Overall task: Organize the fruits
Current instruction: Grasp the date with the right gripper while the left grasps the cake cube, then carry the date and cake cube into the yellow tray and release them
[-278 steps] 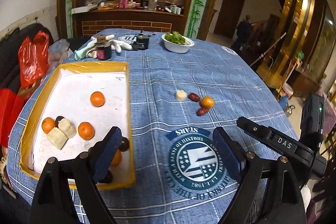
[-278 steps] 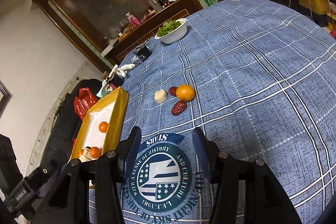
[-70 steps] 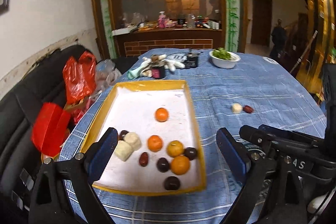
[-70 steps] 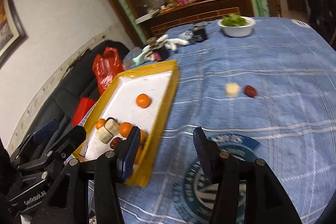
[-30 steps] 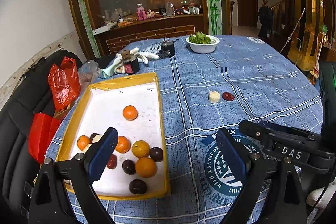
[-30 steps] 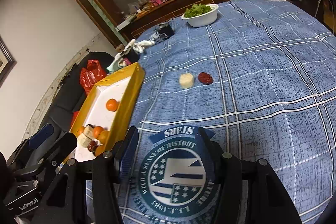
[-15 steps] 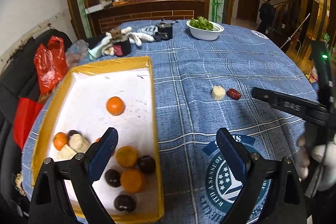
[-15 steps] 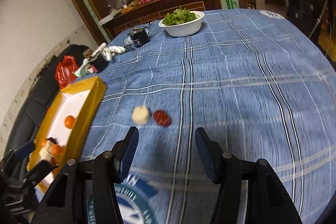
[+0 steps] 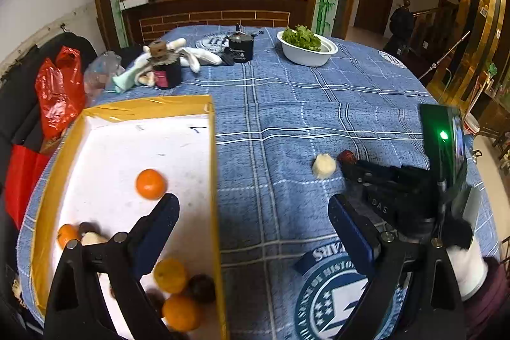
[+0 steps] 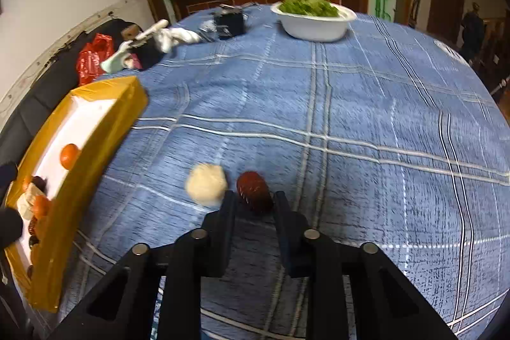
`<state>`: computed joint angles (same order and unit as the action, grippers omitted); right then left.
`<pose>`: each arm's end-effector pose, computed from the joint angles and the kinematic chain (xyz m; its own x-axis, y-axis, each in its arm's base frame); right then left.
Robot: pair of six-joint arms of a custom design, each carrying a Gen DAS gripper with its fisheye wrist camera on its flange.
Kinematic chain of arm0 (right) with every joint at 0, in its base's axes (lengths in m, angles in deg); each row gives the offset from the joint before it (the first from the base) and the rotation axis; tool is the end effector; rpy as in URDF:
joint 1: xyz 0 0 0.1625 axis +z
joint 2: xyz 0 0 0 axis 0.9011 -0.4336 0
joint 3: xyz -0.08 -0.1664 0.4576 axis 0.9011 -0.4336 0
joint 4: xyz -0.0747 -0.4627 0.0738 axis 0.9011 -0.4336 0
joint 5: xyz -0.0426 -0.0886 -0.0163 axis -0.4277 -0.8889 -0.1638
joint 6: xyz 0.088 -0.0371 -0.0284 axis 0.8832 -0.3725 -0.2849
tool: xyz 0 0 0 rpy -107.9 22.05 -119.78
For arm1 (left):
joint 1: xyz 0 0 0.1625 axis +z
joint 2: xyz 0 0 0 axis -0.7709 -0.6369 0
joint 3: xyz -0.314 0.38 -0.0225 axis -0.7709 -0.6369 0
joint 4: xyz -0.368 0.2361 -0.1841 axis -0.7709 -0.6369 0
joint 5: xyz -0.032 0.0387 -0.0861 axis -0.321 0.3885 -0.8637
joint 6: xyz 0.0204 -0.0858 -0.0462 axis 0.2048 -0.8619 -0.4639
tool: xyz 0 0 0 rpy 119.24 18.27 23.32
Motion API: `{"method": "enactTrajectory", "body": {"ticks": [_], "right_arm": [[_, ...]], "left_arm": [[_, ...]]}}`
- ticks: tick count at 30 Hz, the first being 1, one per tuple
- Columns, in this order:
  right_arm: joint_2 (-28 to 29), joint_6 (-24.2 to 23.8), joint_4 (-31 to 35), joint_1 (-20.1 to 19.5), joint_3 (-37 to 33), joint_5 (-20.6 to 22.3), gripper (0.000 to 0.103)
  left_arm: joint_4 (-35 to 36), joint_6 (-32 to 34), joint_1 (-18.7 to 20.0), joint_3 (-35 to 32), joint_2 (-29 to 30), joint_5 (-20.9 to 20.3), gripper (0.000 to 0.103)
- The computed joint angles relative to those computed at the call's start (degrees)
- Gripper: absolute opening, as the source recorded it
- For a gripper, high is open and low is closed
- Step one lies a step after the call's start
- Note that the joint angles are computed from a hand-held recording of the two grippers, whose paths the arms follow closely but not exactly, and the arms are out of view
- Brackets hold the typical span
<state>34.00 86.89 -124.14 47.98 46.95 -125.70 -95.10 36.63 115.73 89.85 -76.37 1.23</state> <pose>0.3040 -0.5985 0.0115 -0.7746 0.3092 0.5517 -0.1822 0.7262 -0.6629 -0.1035 -0.6419 0.3131 -0.5956 0.6177 -0.5135 0.7693 0.6225 -0.1434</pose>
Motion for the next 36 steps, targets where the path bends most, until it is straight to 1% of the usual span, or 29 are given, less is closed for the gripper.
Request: {"method": "enactTrajectory", "body": {"ticks": [2,3,8,10,12,14,15,18,19,20,21,22,23,24,25,27,30,36], "right_arm": [[-0.7,0.5,-3.6,-0.5,1.7,2.2,0.017],[-1.4,2.3,-4.9,-0.6,2.9,2.6,0.017],[-2.9,5.1,-12.2,-0.2,6.9,3.4,0.017],[-3.3,5.6,-15.1,0.1,8.4,3.7,0.017],[-3.5,5.7,-17.6,0.3,9.4,4.2,0.018],[-3.4,5.7,-18.4,0.3,9.7,4.4,0.018],[-3.4,5.7,-18.6,0.2,9.8,4.6,0.018],[-3.3,5.5,-19.0,0.1,9.9,5.2,0.018],[-3.3,5.3,-19.3,0.0,9.8,5.3,0.018],[-3.2,5.2,-19.5,0.0,9.9,5.3,0.018],[-3.2,4.9,-19.7,0.1,9.8,5.2,0.018],[-3.1,4.6,-19.9,0.2,9.7,5.1,0.018],[-3.0,4.4,-20.1,0.2,9.6,4.9,0.018],[-2.9,4.4,-20.3,0.2,9.6,4.6,0.018],[-2.9,4.5,-20.3,0.3,9.6,4.2,0.018],[-2.9,5.0,-20.2,0.1,9.7,3.8,0.018],[-3.0,5.4,-20.5,0.1,10.0,3.4,0.018],[-2.3,3.0,-22.6,0.6,9.4,2.6,0.018]], "left_arm": [[1.3,-1.1,-0.4,-0.6,1.0,-0.4,0.094],[1.9,-1.6,-0.6,-1.0,1.6,-0.4,0.094],[4.0,-3.4,-1.9,-1.8,4.7,-0.1,0.094],[3.1,-3.5,-2.5,-1.7,6.6,1.1,0.094],[0.9,-2.6,-3.1,-1.6,9.1,3.8,0.094],[-0.6,-2.0,-3.4,-1.6,10.9,6.2,0.094],[-1.5,-1.7,-3.4,-1.6,11.6,6.8,0.094],[-3.7,-0.4,-3.1,-1.5,12.6,6.0,0.093],[-3.9,0.1,-3.0,-1.4,12.9,5.8,0.091],[-3.8,0.5,-3.0,-1.5,13.2,5.8,0.081],[-3.1,0.8,-3.0,-1.7,13.6,6.2,0.063],[-3.1,1.3,-3.1,-1.6,14.1,7.0,0.057],[-4.0,2.1,-3.1,-1.1,14.0,6.1,0.046],[-3.2,2.0,-3.1,-1.1,13.8,5.4,0.031],[-2.3,1.7,-3.1,-1.1,13.6,4.5,0.027],[-3.1,1.8,-3.4,-0.3,13.2,4.7,0.027],[-1.1,0.6,-3.0,-0.1,11.2,2.1,0.027],[0.7,-1.6,-1.3,0.4,4.4,-3.8,0.027]]}}
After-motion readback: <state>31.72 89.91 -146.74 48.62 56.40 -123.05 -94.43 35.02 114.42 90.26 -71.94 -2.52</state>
